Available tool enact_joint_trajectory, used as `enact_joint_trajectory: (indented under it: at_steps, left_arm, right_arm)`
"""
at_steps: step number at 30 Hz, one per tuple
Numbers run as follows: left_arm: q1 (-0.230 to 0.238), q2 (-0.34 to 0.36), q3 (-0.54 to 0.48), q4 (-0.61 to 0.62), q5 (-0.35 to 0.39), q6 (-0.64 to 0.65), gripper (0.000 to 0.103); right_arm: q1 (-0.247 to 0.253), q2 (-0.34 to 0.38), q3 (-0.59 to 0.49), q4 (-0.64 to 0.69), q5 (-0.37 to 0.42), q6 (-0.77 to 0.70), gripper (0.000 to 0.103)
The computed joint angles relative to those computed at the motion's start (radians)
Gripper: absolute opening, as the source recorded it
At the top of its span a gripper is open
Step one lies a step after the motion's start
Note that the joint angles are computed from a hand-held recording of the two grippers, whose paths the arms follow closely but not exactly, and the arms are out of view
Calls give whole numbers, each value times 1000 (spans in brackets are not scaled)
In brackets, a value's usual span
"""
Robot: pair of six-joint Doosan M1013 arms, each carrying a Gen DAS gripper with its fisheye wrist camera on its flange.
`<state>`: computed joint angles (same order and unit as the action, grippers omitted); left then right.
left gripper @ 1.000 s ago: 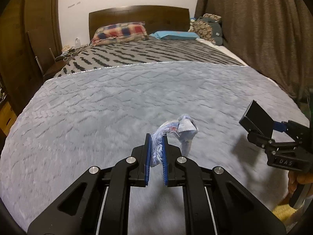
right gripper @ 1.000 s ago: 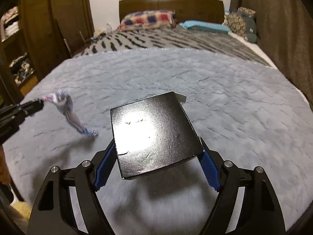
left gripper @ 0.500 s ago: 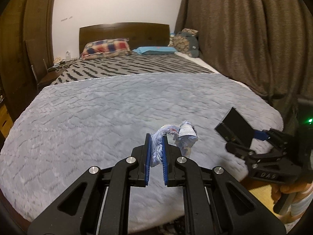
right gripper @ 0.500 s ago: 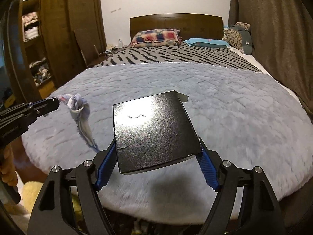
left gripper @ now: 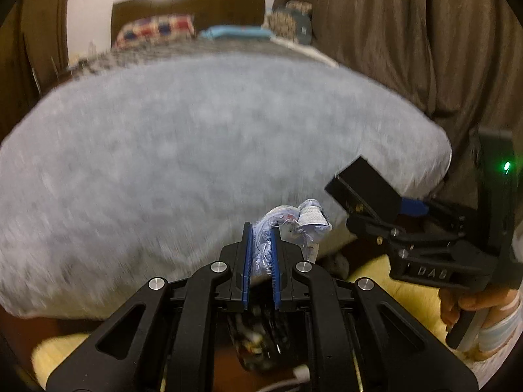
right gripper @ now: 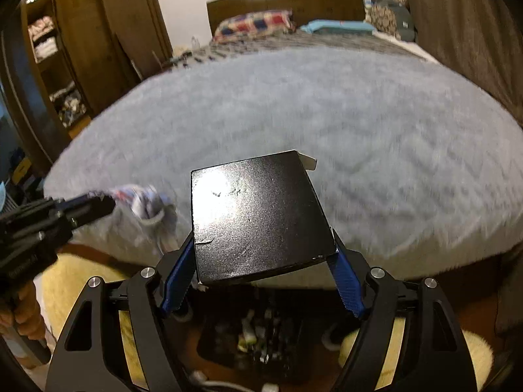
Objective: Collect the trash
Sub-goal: 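Lower the rope toy and black box into the bin and open both tools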
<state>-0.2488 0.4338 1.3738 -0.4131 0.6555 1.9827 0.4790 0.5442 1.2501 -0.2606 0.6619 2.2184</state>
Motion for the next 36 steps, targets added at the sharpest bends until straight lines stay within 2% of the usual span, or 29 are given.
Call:
enact_joint_trajectory:
  at_steps: [10,25,31,32,33,34,36]
  left_arm:
    - [0,74,20,72,114,-98,9]
    - [2,202,-36,122,312,-149,11]
    - [-2,221,-43,110,339,-144,11]
    - [-3,221,-40,109,342,-144,13]
    - [-2,224,-40,109,347,-143,19]
    - [-1,226,-43,107,353,-145,32]
    - [-1,227,-48,112,355,-154,45]
  right_arm:
    - [-14,51,32,184,77,-70,75]
    - [-28,149,-20,361,234,-137,75]
    - [-34,172,-43,394,268,-144,75]
    - [-34,170,-42,397,268,-146,75]
    - [-34,172,-44,403,270,-148,76]
    - [-35,175,-46,406,271,-150,76]
    - [-36,181,-56,409,279,-149,77]
